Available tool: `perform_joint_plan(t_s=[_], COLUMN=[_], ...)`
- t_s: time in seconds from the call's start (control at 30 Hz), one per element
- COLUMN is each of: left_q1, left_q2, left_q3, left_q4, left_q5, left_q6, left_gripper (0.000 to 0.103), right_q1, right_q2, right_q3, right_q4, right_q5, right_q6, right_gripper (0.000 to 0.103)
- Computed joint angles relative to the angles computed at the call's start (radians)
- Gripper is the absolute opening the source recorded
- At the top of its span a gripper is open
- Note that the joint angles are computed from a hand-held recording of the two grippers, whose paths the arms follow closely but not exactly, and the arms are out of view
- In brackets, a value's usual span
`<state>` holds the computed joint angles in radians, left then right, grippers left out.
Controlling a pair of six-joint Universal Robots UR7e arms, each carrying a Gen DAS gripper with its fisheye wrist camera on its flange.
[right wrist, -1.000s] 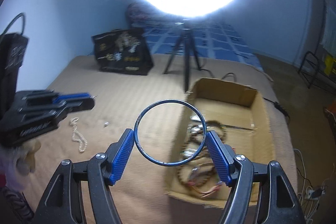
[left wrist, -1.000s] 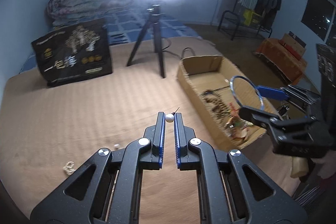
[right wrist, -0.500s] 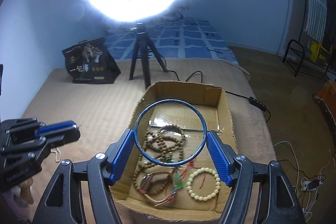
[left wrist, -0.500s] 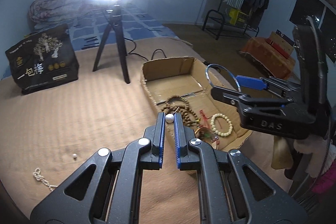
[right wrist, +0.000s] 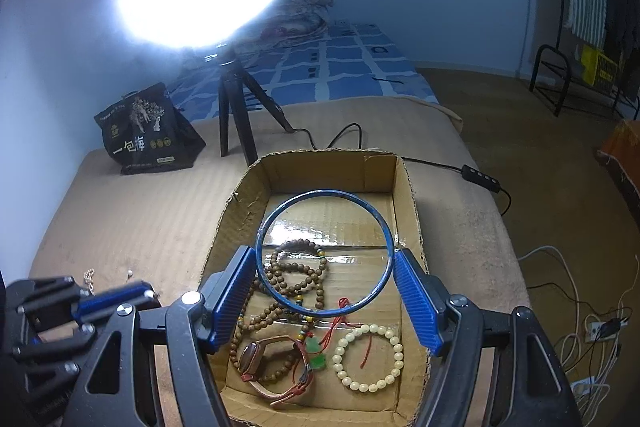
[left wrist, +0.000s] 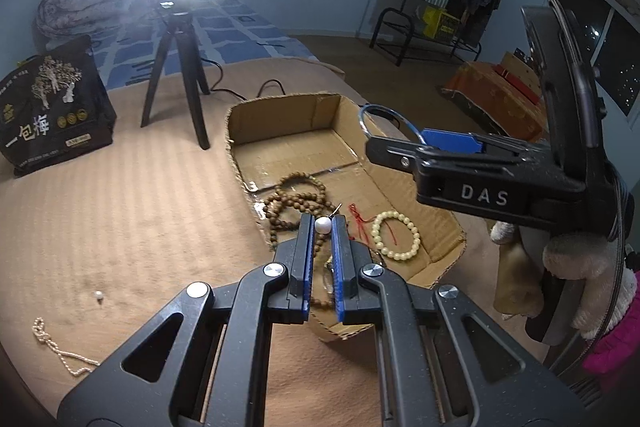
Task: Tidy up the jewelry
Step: 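Lower the earring into the box and open the left tool while the right tool releases the bangle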
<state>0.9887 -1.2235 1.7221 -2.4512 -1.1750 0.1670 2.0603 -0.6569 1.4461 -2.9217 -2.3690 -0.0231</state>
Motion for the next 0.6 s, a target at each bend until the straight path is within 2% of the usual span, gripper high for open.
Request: perform_joint_plan(t_s=[0.1,0.2,0.27,0.3,0.33,0.4,0.6], left_q1=[-0.001,-0.002,-0.003,-0.004,-0.004,-0.008,-0.005], left_q2=[0.005,0.009,0.01,0.009,0.01,0.006,0.006], left_q3=[0.001,0.004,0.004,0.004,0.005,0.016,0.009], left_q4=[0.011,0.01,0.022,0.028,0.028,0.006,0.013], left_q5=[-0.012,-0.02,-0.022,-0.02,-0.019,-0.007,0.001], left_q6=[-0.006,-0.005,-0.008,-0.01,-0.011,-0.007,-0.014], left_gripper=[0.006,0.007,0.007,0.013,0.032,0.055,0.057], right_q1=[-0.007,-0.006,-0.006,-0.006,-0.006,-0.007,-0.008], right_q2=[-0.003,0.004,0.005,0.005,0.004,0.001,-0.004], right_q3=[-0.001,-0.009,-0.014,-0.013,-0.011,-0.009,-0.004], right_q4=[0.018,0.031,0.039,0.036,0.027,0.027,0.035], right_q5=[0.019,0.008,-0.002,-0.007,-0.01,-0.013,-0.028], right_q6=[0.017,0.026,0.038,0.043,0.046,0.055,0.075], right_gripper=[0.073,0.074,0.08,0.086,0.089,0.089,0.091])
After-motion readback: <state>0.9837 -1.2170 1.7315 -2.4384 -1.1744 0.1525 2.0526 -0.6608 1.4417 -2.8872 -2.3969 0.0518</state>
